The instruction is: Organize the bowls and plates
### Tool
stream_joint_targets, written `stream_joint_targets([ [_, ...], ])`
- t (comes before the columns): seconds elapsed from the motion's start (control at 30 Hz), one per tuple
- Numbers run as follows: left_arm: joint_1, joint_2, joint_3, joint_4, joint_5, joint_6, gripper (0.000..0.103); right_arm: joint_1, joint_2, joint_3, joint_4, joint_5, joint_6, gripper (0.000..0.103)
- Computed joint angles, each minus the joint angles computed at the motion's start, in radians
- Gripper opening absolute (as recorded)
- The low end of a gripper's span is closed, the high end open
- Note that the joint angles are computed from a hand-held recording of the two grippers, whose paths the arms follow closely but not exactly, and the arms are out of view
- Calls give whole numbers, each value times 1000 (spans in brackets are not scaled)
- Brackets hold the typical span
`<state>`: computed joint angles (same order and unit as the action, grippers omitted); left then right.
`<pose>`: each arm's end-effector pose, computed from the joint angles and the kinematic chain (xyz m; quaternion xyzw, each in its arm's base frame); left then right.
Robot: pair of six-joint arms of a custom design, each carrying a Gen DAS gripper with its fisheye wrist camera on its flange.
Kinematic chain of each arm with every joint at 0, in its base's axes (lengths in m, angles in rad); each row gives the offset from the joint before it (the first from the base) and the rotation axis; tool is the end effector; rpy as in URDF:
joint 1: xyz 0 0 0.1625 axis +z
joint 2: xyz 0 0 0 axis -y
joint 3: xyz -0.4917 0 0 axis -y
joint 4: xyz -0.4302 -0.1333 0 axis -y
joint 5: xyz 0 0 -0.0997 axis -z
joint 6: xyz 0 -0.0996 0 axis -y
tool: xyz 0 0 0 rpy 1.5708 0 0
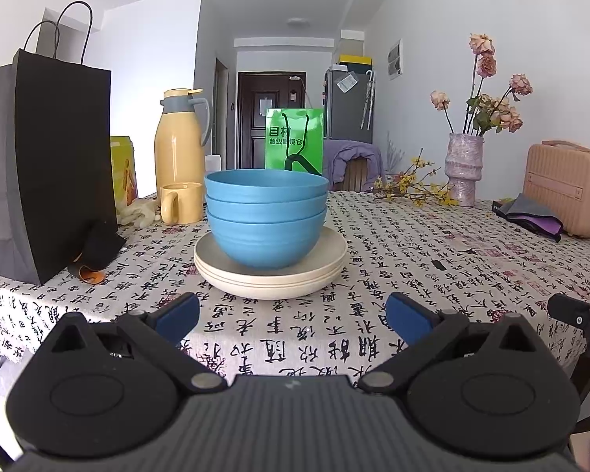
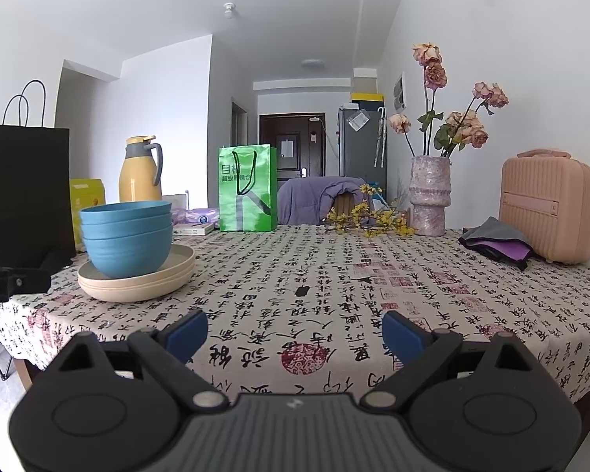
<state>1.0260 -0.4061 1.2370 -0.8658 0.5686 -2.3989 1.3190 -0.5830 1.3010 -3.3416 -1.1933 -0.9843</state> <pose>-0.2282 -0.7958 -0.0588 0.0893 0.6947 -0.5948 0.3944 -0.0507 -0.8794 0.1910 0.3922 -0.7592 0.4962 0.1537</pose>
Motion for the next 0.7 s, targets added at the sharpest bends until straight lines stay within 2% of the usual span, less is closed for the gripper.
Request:
stream_joint_targets([
  [0.7, 2, -2, -1, 9, 5, 1, 103, 2, 0, 2, -1, -5, 4, 96],
])
